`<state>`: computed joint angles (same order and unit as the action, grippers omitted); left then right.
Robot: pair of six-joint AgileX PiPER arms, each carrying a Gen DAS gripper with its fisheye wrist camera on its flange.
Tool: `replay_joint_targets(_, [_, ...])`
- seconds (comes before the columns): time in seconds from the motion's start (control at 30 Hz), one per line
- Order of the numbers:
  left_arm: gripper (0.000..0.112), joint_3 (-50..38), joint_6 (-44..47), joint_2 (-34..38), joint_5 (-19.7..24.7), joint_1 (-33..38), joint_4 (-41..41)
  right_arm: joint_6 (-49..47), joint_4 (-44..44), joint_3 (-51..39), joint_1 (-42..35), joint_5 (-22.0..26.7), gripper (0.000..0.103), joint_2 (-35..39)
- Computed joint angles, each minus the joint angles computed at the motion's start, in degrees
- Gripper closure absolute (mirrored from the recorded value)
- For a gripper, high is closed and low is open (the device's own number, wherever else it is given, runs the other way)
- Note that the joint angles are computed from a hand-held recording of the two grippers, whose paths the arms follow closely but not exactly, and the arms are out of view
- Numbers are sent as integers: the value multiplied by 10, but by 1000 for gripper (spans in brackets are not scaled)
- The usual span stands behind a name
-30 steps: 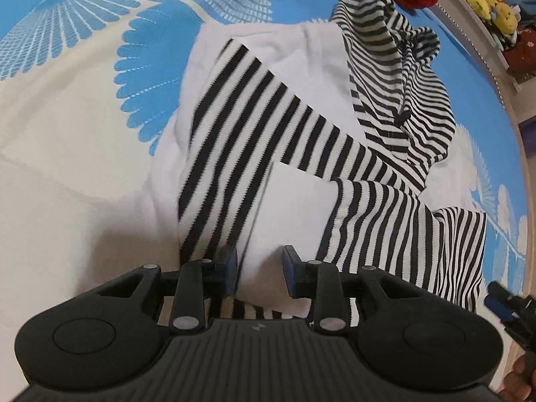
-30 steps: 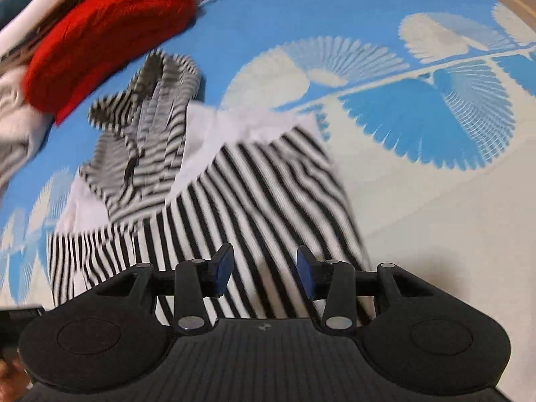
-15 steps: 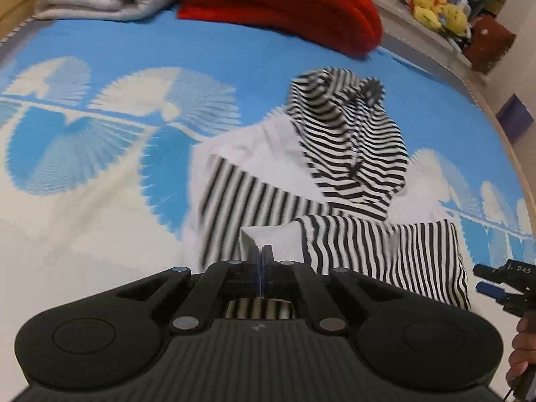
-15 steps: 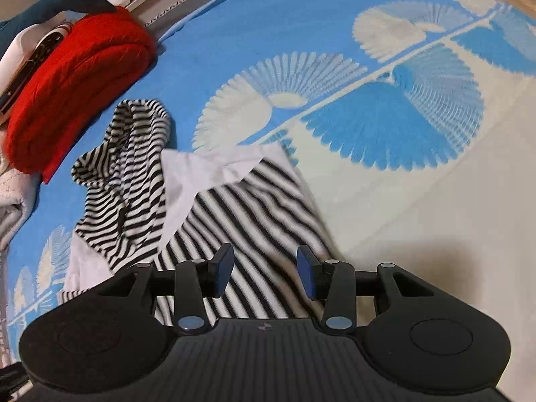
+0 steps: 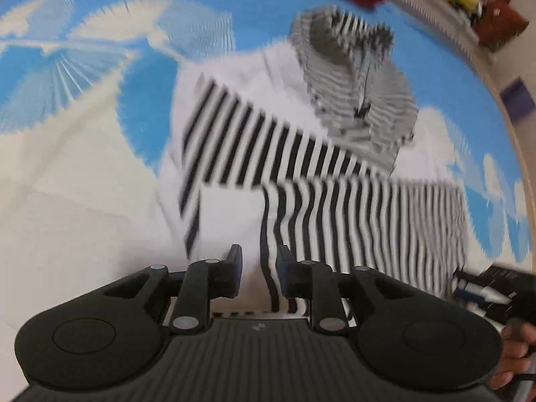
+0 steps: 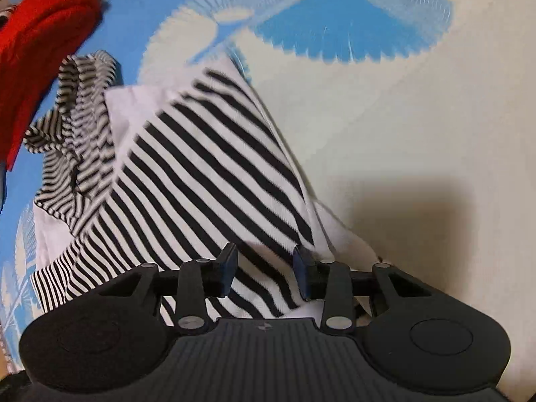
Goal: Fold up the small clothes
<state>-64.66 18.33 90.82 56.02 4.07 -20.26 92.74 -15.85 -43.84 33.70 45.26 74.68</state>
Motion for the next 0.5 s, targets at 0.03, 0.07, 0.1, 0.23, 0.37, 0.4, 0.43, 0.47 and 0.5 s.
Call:
replay_joint_targets(0.03, [86, 7, -10, 12, -8, -7, 16, -18, -2, 2, -1, -11, 56, 2])
replay_joint_targets(0.07, [86, 15, -27, 21, -17, -14, 38, -55, 15, 3, -10, -22, 54, 11])
replay_joint_targets(0.1, [86, 24, -35, 26, -26, -15, 47, -89, 45, 6, -24, -30, 53, 23])
replay_joint_targets(0.23, [86, 21, -44, 7, -27, -23, 47, -98, 17, -12, -1, -12, 53, 33])
replay_joint_targets(0.37, [80, 18, -23, -28, -32, -35, 30, -70, -119, -83, 106, 73, 50, 49])
replay_joint_targets(0.4, [79, 21, -24, -29, -35, -42, 28, -75, -140, -94, 126, 84, 45, 54])
replay_joint_targets(0.43, [79, 22, -25, -27, -35, -48, 27, -85, -153, -103, 140, 90, 43, 60])
replay_joint_targets(0.47, [79, 26, -25, -24, -34, -54, 28, -102, -160, -109, 147, 94, 43, 66])
replay_joint_targets(0.5, [79, 28, -28, -21, -32, -57, 31, -114, -166, -117, 157, 102, 43, 76])
